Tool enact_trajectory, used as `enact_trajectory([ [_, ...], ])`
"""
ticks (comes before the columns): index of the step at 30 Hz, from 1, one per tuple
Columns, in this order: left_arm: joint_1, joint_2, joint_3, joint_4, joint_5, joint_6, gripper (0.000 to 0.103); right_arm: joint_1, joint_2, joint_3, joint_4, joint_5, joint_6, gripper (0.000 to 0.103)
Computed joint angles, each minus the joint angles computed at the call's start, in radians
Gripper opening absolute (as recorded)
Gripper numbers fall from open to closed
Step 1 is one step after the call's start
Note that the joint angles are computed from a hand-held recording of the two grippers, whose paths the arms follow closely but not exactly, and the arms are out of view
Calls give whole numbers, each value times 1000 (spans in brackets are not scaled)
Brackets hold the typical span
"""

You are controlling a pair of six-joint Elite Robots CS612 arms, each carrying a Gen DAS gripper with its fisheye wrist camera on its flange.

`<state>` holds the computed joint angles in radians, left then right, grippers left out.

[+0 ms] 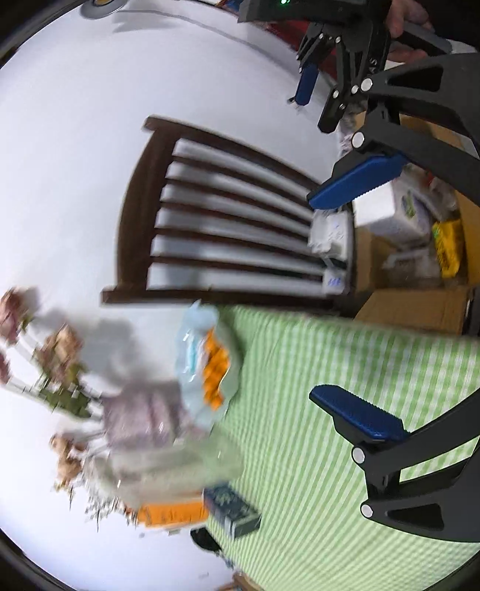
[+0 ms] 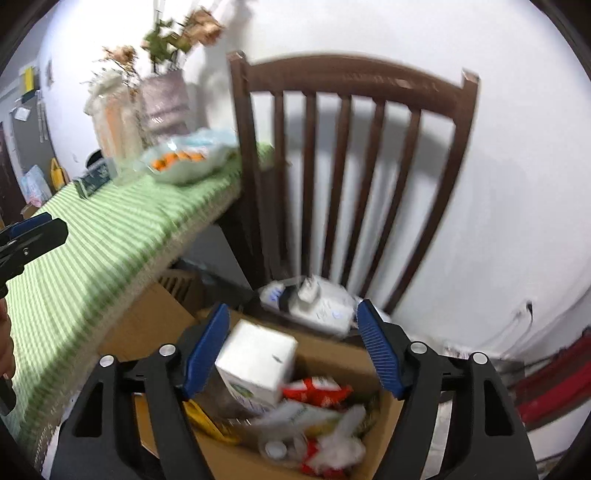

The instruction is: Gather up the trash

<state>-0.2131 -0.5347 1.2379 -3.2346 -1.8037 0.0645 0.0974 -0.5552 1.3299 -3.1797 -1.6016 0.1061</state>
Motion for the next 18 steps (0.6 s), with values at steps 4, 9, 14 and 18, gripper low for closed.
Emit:
enact_trajectory([
  [4,17,-3,2,-61,87,-22,94,19,25,-64,-8,11,-32,70],
  [9,50,-11,13,-127,216,-63,95,48,69,-171,-13,65,-64,72],
  [14,82,-21,29,-174,320,-148,95,79,112,-269,-11,131,-110,72],
  [18,104,-33,52,-196,381,-191,95,101,142,-340,18,175,-140,72],
])
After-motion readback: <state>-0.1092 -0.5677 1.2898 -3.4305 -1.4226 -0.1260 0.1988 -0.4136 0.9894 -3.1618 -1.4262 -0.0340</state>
